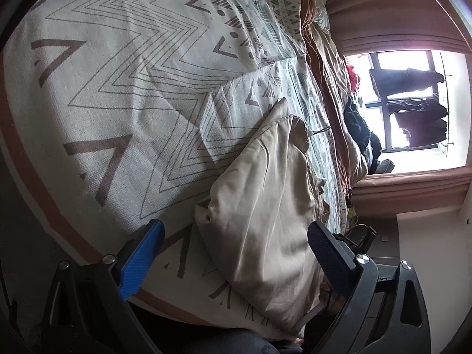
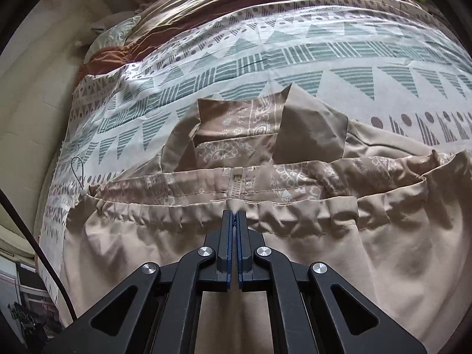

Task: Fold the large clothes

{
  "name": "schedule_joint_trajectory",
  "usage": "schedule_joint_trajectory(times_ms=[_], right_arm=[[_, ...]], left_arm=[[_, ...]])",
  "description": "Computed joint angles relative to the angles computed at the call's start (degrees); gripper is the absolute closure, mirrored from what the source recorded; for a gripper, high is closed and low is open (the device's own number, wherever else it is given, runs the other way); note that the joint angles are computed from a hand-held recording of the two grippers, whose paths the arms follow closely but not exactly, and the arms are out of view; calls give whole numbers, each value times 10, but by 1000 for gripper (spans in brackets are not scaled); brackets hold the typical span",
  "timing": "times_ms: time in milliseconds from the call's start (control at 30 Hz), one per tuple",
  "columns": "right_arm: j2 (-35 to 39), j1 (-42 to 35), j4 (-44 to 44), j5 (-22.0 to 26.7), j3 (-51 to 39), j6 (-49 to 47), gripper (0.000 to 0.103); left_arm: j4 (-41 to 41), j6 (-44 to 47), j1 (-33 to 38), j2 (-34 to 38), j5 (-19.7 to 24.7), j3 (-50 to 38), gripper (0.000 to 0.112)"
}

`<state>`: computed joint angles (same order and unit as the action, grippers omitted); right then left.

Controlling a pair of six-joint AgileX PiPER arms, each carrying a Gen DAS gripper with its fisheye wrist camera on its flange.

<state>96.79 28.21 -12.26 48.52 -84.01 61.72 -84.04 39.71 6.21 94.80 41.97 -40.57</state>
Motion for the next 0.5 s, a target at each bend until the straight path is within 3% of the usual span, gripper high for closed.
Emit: schedule_joint_trajectory(times_ms=[167,333,500], right_arm=[[5,-25,40,-34,30,-28,103],[4,-22,30,-42,36,-21,103],[-9,-17,29,-37,44,-15,103]], left_arm=[[-28,15,-16,21,1,-10,17],[-61,22,-24,59,27,-19,35],[-77,48,-30,77,33,-23,38]])
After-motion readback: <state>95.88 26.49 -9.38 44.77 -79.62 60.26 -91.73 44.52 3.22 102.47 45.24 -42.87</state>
